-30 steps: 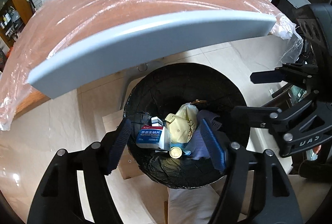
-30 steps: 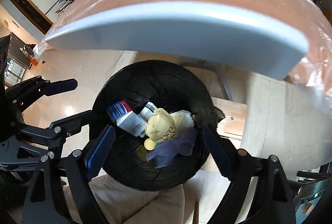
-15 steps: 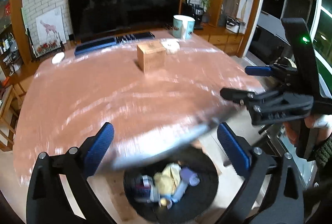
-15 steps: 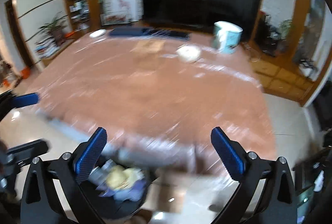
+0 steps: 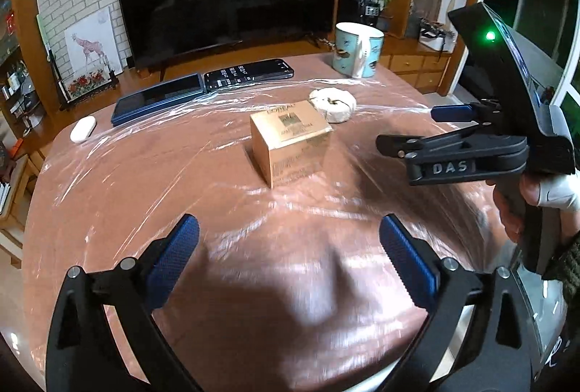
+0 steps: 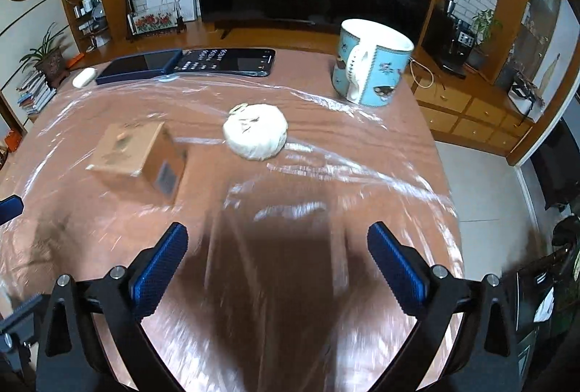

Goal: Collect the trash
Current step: 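Grasp the tan L'Oreal box with the left tool while the right tool grasps the white cloth ball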

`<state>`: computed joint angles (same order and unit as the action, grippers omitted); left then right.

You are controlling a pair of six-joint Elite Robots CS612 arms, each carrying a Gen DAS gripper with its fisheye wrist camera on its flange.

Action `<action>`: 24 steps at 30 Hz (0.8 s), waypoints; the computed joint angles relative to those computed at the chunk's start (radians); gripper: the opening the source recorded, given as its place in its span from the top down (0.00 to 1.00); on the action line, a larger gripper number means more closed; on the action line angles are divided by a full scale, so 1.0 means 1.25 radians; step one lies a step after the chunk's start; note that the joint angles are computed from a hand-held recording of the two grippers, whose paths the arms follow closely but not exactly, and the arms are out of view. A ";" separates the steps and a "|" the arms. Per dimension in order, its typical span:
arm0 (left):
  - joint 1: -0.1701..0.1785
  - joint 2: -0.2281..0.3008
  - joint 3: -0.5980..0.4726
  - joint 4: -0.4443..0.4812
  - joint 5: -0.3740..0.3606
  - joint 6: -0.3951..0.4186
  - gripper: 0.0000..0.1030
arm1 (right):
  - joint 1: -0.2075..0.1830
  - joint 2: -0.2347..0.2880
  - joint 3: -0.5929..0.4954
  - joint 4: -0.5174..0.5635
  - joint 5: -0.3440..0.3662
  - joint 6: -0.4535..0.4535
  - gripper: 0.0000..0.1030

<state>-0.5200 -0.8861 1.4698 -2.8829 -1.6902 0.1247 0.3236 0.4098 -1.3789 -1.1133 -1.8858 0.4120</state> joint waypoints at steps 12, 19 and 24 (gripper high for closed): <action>-0.021 0.081 -0.134 0.097 0.094 -0.083 0.03 | -0.032 -0.030 0.119 -0.061 0.064 -0.138 0.14; -0.014 0.109 -0.188 0.133 0.080 -0.110 0.17 | -0.050 -0.035 0.142 -0.109 0.138 -0.141 0.29; -0.007 0.118 -0.205 0.154 0.056 -0.117 0.38 | -0.050 -0.033 0.142 -0.133 0.146 -0.152 0.50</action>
